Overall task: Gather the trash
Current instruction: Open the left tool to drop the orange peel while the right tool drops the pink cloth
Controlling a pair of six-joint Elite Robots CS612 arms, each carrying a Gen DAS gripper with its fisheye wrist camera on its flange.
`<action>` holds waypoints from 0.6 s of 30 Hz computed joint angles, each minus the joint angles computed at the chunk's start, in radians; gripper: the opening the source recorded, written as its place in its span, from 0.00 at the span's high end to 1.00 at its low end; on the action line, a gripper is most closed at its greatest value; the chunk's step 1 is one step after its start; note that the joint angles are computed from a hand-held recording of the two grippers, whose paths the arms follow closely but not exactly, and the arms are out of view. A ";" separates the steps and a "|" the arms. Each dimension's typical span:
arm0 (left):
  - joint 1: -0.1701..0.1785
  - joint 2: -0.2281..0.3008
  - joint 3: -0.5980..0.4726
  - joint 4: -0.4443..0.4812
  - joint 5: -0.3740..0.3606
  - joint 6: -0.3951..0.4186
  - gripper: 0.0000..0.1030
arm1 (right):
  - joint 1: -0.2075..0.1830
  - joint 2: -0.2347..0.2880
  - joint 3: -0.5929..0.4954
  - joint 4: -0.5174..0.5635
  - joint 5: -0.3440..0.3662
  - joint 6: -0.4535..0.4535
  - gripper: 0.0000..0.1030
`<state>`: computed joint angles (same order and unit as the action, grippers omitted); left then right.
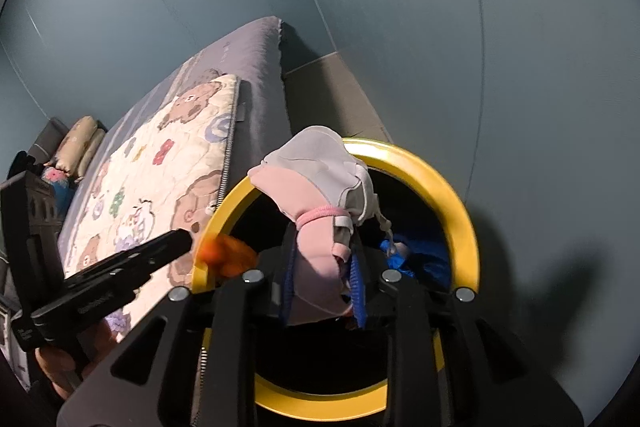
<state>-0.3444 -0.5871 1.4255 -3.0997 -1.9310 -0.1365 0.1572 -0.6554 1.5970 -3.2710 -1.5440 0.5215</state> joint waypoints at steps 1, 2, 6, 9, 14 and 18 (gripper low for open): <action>0.000 -0.002 0.002 -0.010 0.006 -0.003 0.52 | 0.001 -0.001 0.001 0.001 -0.007 0.007 0.73; 0.000 -0.004 0.006 -0.018 0.012 -0.006 0.45 | 0.000 -0.002 0.003 -0.001 -0.011 0.011 0.67; 0.004 -0.014 0.024 -0.051 0.022 -0.011 0.32 | 0.003 -0.007 0.012 -0.008 -0.035 0.015 0.60; 0.010 -0.020 0.040 -0.083 0.035 -0.027 0.24 | 0.006 -0.011 0.019 -0.017 -0.051 0.024 0.52; 0.022 -0.034 0.073 -0.130 0.069 -0.055 0.17 | 0.015 -0.013 0.024 -0.041 -0.054 0.017 0.40; 0.036 -0.049 0.107 -0.174 0.096 -0.064 0.13 | 0.031 -0.014 0.020 -0.058 -0.057 -0.016 0.34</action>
